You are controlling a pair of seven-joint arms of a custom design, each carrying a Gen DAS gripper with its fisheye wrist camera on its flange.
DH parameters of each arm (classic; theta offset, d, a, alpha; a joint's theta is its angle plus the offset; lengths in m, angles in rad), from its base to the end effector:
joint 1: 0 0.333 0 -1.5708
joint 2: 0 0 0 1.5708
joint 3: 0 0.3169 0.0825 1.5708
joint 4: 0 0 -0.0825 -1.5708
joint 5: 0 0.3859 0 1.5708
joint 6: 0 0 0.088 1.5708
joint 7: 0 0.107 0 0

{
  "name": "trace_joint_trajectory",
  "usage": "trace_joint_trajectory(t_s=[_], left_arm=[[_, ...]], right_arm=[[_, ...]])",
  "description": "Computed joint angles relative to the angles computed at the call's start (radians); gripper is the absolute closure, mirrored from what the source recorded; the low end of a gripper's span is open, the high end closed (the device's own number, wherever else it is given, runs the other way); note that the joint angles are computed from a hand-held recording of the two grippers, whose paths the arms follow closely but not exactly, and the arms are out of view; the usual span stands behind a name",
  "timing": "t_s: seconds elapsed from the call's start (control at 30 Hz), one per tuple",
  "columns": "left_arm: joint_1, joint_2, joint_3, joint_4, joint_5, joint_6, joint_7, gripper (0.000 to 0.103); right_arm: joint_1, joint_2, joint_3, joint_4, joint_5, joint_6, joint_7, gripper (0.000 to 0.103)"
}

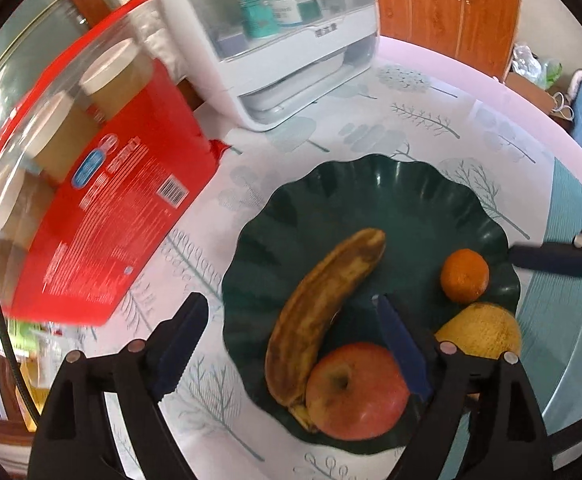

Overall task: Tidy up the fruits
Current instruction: 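Lower and release the banana and pear onto the green plate with both tools, then withdraw both tools back toward the white plate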

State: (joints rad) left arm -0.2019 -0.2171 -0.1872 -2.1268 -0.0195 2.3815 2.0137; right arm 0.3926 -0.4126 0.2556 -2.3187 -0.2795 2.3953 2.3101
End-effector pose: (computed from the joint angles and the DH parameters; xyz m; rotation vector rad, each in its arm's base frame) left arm 0.4893 -0.2078 0.5523 -1.0015 2.5652 -0.4274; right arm 0.3695 0.2923 0.5480 -1.9521 1.8133 -0.5202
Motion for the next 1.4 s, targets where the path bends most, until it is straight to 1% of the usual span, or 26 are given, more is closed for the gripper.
trace_joint_trajectory(t_s=[0.17,0.33,0.47,0.73,0.93,1.03,1.13,1.27,1.4], left_arm=[[0.014,-0.056,0.015,-0.03,-0.01,-0.029,-0.024,0.017],[0.021,-0.144,0.029,-0.084,-0.017,-0.055,-0.027,0.017],[0.024,-0.216,0.037,-0.119,-0.023,-0.087,-0.039,0.017],[0.02,-0.397,0.046,-0.196,-0.031,-0.162,-0.082,0.017],[0.018,-0.546,0.052,-0.245,-0.036,-0.237,-0.132,0.017],[0.017,-0.627,0.053,-0.273,-0.041,-0.284,-0.169,0.017],[0.015,-0.72,0.058,-0.307,-0.045,-0.338,-0.206,0.017],[0.019,-0.835,0.061,-0.344,-0.044,-0.408,-0.257,0.017],[0.031,-0.946,0.075,-0.374,-0.038,-0.486,-0.301,0.017]], right_arm=[[0.012,-0.001,-0.004,0.012,0.027,-0.037,-0.009,0.024],[0.025,-0.028,0.0,0.0,0.053,-0.06,-0.002,0.024],[0.037,-0.074,-0.003,-0.022,0.077,-0.07,-0.009,0.024],[0.052,-0.177,0.019,-0.045,0.11,-0.116,-0.005,0.024],[0.071,-0.259,0.043,-0.05,0.128,-0.168,-0.01,0.024],[0.081,-0.292,0.06,-0.045,0.134,-0.208,-0.011,0.024],[0.087,-0.331,0.09,-0.045,0.126,-0.253,0.003,0.024],[0.107,-0.373,0.124,-0.052,0.116,-0.28,0.014,0.024],[0.132,-0.386,0.147,-0.048,0.118,-0.288,0.019,0.024]])
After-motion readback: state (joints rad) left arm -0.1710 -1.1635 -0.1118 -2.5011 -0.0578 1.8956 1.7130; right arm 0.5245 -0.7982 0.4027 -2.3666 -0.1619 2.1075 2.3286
